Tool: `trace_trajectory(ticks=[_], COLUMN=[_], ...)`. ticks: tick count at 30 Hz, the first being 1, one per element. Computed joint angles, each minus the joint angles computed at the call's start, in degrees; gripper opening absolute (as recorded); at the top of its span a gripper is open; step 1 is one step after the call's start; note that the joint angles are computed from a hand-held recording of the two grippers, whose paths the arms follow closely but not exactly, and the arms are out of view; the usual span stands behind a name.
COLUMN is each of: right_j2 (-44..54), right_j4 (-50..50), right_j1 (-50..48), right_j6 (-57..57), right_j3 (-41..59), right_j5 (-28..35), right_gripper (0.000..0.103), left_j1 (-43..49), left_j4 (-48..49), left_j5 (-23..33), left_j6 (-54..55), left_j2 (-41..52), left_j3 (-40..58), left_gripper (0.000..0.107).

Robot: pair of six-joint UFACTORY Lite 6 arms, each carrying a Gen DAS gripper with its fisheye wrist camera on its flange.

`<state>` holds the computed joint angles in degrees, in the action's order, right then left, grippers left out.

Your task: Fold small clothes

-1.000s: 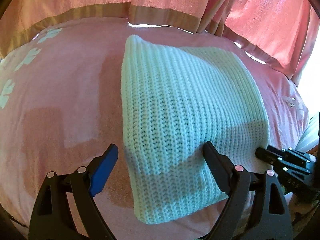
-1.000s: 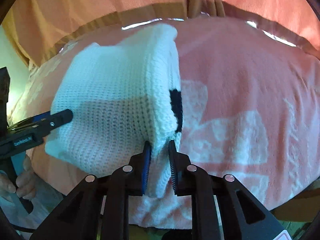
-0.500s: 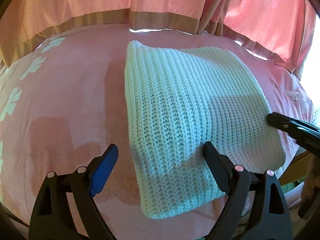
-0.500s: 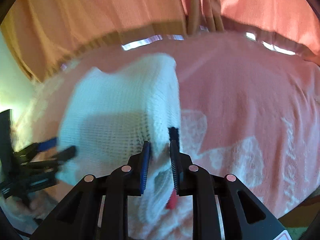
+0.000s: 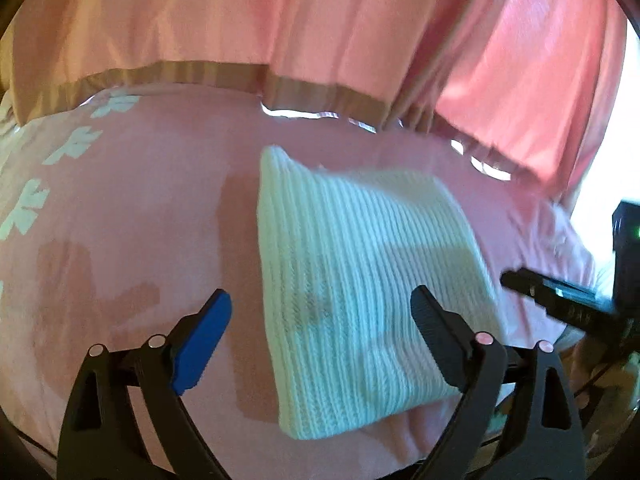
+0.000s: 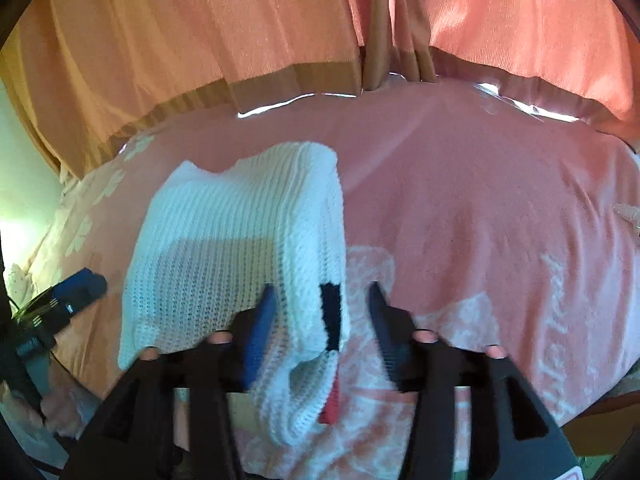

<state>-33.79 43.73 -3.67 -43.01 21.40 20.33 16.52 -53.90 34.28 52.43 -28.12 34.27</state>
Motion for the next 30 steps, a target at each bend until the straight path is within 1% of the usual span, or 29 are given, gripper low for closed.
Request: trace_trajectory(ticks=[1, 2, 4, 5, 8, 11, 14, 16, 19, 21, 24, 26, 28, 30], right_j2=[2.27, 4.62, 10.16, 14.72, 23.66, 29.33, 32.53, 33.6, 36.11, 38.59, 41.84, 43.29, 43.75, 44.11], right_j4=[3.82, 5.74, 7.43, 10.4, 13.95, 16.54, 19.03, 20.46, 22.3, 25.42, 28.27, 30.3, 31.97, 32.11], right_j1=[-2.39, -3.5, -4.25, -4.82, -4.33, -2.94, -2.26, -2.51, -2.69, -2.96, -4.73, -5.44, -5.46, -4.57], right_j6=[-4.99, -7.58, -9.76, -12.76, -15.48, -17.28, -18.48, -19.14, -19.67, -21.62, -23.92, -25.94, -27.66, -27.88], right_j3=[1.34, 2.58, 5.41, 7.5, 11.91, 14.37, 14.94, 15.16, 16.19, 16.89, 18.13, 18.5, 18.54, 19.21], right_j5=[2.2, 3.26, 4.44, 5.36, 7.41, 7.51, 5.6, 6.07, 7.49, 8.56, 12.02, 13.55, 14.0, 13.37], right_gripper=[0.058, 0.058, 0.058, 0.058, 0.058, 0.059, 0.069, 0.07, 0.073, 0.074, 0.074, 0.077, 0.08, 0.08], left_j1=[1.19, 2.29, 2.63, 1.76, -1.41, -3.74, -5.08, -4.96, -4.59, -4.43, -4.88, -5.09, -5.17, -5.27], left_j4=[-0.68, -1.21, -1.2, -0.64, -0.25, 0.11, -0.81, -1.69, -3.73, -4.85, -5.74, -6.35, -6.66, -7.31], left_j5=[1.08, 2.41, 3.37, 3.0, 1.23, -0.79, -2.38, -1.97, 0.18, 1.69, 1.39, 1.27, 1.17, 0.75], left_j6=[0.39, 0.47, -0.44, -1.7, -3.75, -5.09, -4.92, -4.43, -3.02, -2.31, -1.95, -1.8, -1.81, -1.15], left_j2=[1.59, 4.1, 7.89, 9.92, 14.53, 19.05, 22.74, 24.75, 28.38, 30.71, 31.9, 32.33, 32.42, 32.11], left_j3=[1.07, 2.45, 4.12, 4.98, 6.65, 7.98, 9.07, 10.11, 11.92, 12.98, 13.28, 13.36, 13.42, 12.86], left_gripper=[0.089, 0.089, 0.089, 0.089, 0.089, 0.089, 0.09, 0.092, 0.092, 0.094, 0.095, 0.096, 0.097, 0.097])
